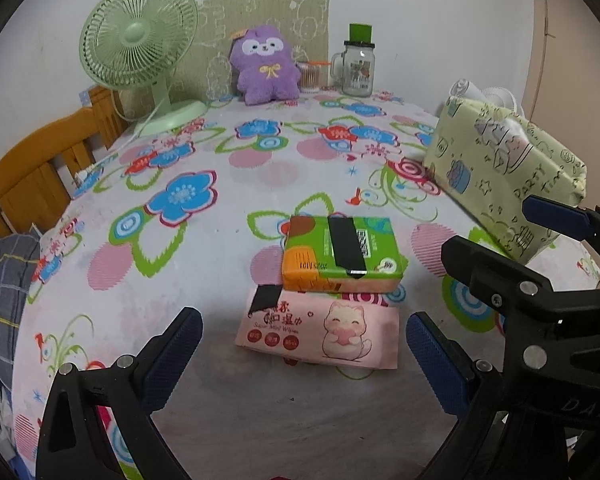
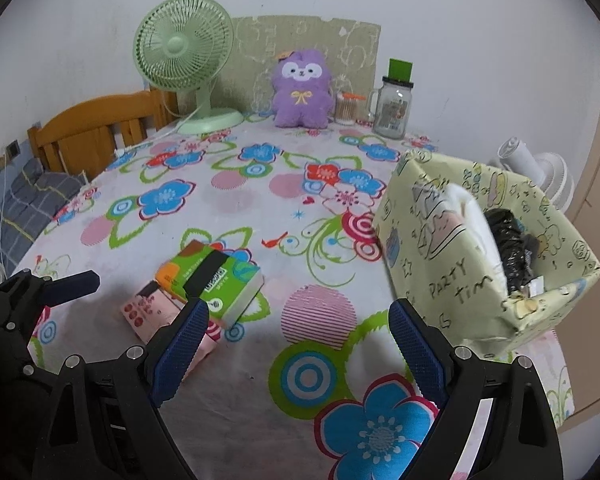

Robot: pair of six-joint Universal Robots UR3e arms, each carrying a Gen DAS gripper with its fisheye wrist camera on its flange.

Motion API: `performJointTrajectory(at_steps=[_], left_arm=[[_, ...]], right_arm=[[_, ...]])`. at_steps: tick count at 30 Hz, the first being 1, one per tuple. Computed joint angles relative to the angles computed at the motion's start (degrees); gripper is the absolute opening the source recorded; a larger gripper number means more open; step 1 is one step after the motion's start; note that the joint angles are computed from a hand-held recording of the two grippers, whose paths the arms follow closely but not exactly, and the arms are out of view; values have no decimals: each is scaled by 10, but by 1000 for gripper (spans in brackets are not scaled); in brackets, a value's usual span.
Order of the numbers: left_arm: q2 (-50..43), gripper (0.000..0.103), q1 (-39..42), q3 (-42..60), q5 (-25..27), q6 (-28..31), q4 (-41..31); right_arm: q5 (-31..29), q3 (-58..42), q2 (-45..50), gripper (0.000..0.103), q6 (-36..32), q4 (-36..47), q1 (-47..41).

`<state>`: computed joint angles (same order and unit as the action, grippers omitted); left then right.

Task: Organize soft objects
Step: 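Reach the right tool to the green tissue pack while the left tool reaches the pink packet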

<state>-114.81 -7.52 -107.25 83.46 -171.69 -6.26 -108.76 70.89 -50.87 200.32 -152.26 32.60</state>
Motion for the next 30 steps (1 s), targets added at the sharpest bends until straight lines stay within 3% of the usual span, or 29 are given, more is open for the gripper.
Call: performJointTrajectory(at_steps=[15, 30], left_arm=[[9, 101, -11, -13, 17, -25, -51], [-41, 102, -36, 64, 21, -45, -80]], right_arm=[[35, -11, 25, 93, -9, 1, -11], [39, -13, 29, 93, -17, 4, -30]])
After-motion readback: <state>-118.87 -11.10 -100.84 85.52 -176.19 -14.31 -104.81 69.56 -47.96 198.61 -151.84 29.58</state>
